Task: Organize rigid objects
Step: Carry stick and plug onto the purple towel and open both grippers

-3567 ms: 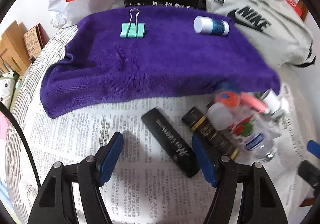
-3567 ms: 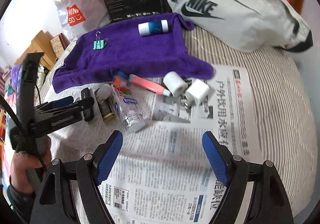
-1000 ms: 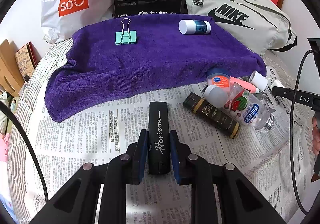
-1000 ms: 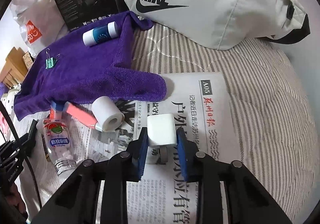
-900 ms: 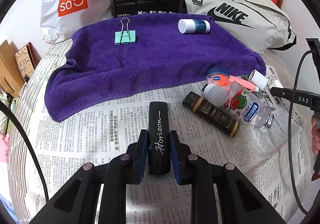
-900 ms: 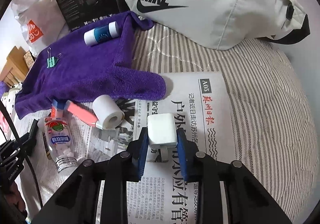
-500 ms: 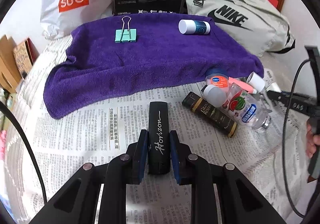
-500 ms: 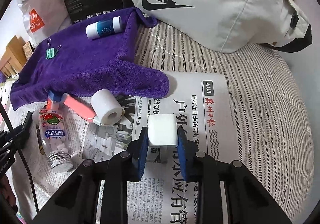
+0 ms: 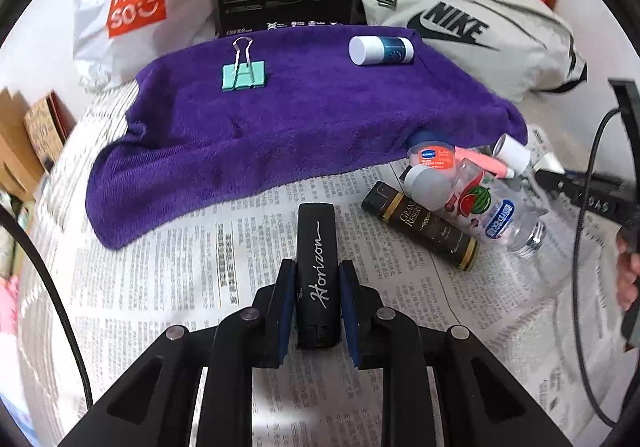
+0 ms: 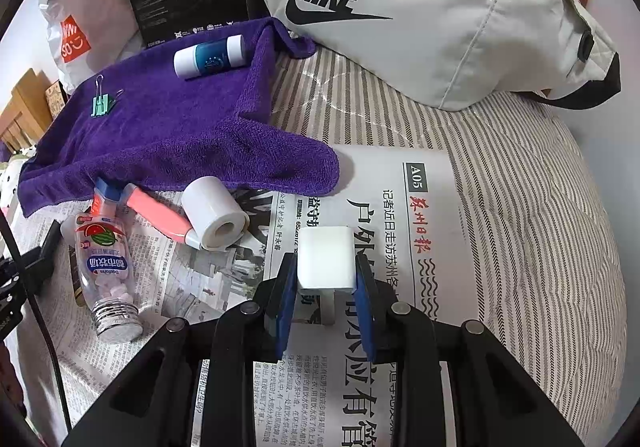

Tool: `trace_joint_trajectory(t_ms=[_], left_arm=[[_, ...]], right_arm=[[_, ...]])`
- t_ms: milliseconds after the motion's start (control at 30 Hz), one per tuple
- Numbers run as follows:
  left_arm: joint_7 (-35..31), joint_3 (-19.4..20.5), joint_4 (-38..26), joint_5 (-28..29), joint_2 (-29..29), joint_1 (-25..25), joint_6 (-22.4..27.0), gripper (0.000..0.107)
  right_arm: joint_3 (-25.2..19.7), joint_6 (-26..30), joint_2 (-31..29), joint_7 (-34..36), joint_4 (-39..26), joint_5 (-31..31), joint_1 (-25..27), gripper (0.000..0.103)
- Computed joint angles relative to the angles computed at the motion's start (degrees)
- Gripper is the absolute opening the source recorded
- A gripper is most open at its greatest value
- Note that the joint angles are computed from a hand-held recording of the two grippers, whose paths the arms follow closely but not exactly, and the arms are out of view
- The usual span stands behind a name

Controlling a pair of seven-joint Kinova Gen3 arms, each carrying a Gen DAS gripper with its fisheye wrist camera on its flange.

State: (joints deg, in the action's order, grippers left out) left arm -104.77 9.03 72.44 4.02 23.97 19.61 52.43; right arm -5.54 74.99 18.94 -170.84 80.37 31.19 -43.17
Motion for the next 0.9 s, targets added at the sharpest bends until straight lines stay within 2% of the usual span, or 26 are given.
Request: trace_joint_trajectory(t_ms=[133, 233, 333, 567, 733, 900], left_arm=[[-0.76, 0.19, -2.22, -0.09, 1.38, 0.01, 1.2, 0.028], [-1.21, 0.23, -3.19, 0.29, 2.04, -0.07, 1.62, 0.028], [-1.85, 0.41, -2.89, 0.97, 1.95, -0.43, 1.07, 0.021], [-3.28, 1.72, -2.85, 7.17, 1.95, -4.29, 2.21, 0.021], [-4.51, 1.9, -2.61, 9.71, 1.27, -5.9, 3.03, 0.021], [-5.09, 1.66, -3.73, 11.03, 0.96, -6.8, 3.89, 0.021]], right_arm=[[-0.06, -0.14, -0.13, -0.54, 0.37, 0.39, -0.26, 0.028], [-0.09, -0.18, -0.15, -0.59, 0.42, 0.5, -0.27, 0.028], [-0.12, -0.5, -0.34, -0.85, 0.83, 0.79, -0.33, 0.028], [-0.58, -2.09, -1.42, -0.67, 1.53, -0.65, 0.64, 0.026], [-1.25, -3.44, -2.29, -0.26, 1.66, -1.57, 0.74, 0.026], [-1.48, -2.34, -1.93, 1.42, -0.45, -1.13, -0.19, 0.026]])
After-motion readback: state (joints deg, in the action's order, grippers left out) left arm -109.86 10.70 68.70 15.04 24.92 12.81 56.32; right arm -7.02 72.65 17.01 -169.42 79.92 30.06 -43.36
